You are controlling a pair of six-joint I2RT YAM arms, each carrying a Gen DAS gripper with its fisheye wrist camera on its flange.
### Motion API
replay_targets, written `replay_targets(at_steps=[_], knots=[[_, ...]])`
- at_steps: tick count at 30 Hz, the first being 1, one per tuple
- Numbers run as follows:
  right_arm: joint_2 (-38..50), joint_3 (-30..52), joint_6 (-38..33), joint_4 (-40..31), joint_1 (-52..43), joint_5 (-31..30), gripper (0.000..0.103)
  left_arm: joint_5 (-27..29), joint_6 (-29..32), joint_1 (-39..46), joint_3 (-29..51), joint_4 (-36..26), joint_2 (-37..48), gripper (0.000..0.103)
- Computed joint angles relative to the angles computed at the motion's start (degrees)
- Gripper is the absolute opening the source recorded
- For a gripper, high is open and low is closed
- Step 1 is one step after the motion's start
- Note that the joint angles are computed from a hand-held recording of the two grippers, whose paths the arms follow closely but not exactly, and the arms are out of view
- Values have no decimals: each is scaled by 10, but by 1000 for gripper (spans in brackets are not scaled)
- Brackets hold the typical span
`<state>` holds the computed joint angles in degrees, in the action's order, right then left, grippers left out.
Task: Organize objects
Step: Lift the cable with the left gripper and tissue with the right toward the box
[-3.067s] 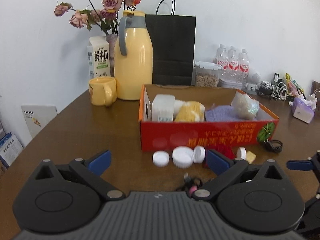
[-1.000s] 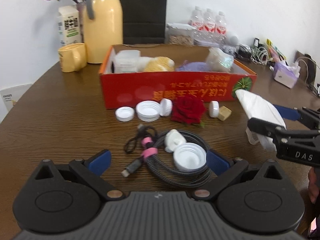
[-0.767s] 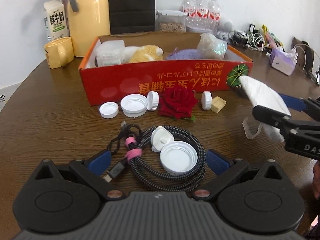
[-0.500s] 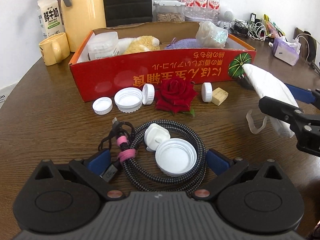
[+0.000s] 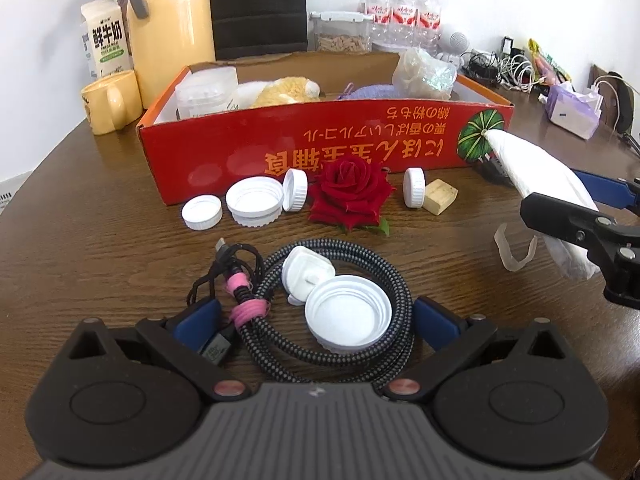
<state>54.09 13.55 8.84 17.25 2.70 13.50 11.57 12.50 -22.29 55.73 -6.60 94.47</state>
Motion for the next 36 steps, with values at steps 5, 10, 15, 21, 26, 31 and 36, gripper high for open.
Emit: replay_targets(at_steps=[5,10,15,21,26,31,36], knots=[[1,1,3,-2,1,2,77,6,-1,4,-16,26,-3,103],[-1,1,6,-6,0,0,77,9,-5,6,-26,34,-10,100],[-1,2,6,-9,0,0,77,17,-11,13,-41,45,-23,94],[2,3,7,-8,0,0,77,33,-12,21,-55,50,-46,94],[6,3,8,-7,3,4,77,40,-12,26,-56,53,-65,94],[9,5,0,-7,17,16,77,51,-9,27,-39,57,-76,94],[13,30,-9,-18,23,9,77,60,-13,27,6,65,-62,94]])
